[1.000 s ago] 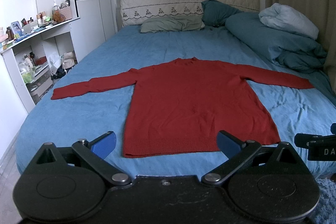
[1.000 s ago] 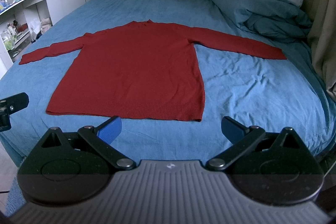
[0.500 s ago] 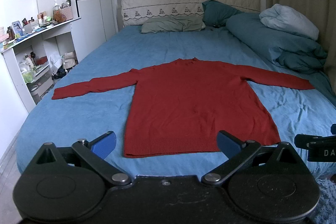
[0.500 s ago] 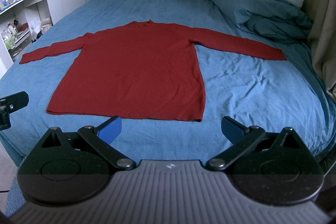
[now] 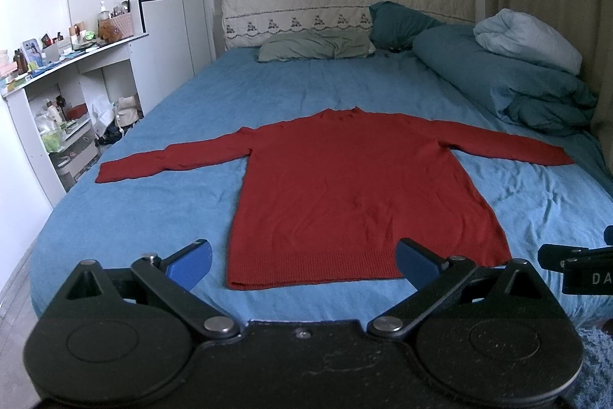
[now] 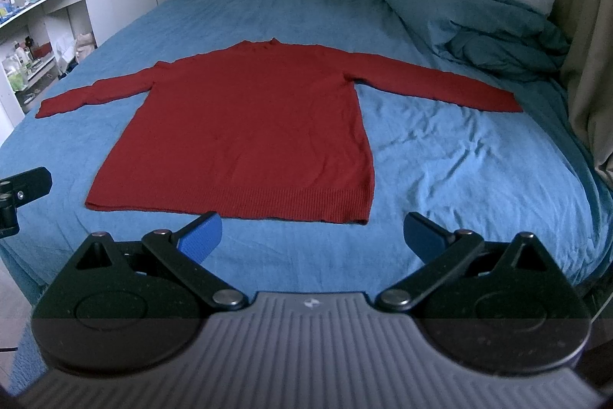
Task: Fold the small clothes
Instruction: 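Grasp the red sweater's sleeve cuff with the right gripper and lift it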
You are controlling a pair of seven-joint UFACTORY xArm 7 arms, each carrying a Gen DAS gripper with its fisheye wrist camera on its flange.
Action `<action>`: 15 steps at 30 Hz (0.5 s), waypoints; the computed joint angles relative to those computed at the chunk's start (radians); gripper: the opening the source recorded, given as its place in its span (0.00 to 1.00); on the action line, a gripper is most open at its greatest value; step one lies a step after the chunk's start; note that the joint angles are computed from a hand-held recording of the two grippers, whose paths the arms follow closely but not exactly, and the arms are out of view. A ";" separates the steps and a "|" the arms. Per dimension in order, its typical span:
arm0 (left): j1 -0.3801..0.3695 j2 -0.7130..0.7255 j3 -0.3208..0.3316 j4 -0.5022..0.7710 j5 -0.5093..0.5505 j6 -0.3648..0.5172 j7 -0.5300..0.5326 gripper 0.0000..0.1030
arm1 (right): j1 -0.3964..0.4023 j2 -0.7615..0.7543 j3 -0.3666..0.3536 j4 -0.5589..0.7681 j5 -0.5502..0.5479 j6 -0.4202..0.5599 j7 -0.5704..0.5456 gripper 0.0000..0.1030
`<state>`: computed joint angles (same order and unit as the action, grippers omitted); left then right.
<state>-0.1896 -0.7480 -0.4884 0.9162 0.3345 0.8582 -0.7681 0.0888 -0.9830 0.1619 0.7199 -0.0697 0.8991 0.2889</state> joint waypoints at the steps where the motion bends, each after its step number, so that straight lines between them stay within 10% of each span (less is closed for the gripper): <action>1: -0.001 -0.001 0.001 0.000 0.000 0.001 0.000 1.00 | 0.000 0.001 -0.002 0.002 0.000 0.000 -0.001 1.00; 15: 0.084 0.138 -0.016 0.156 0.081 -0.098 0.026 1.00 | -0.049 0.090 -0.042 0.099 -0.016 -0.047 0.003 1.00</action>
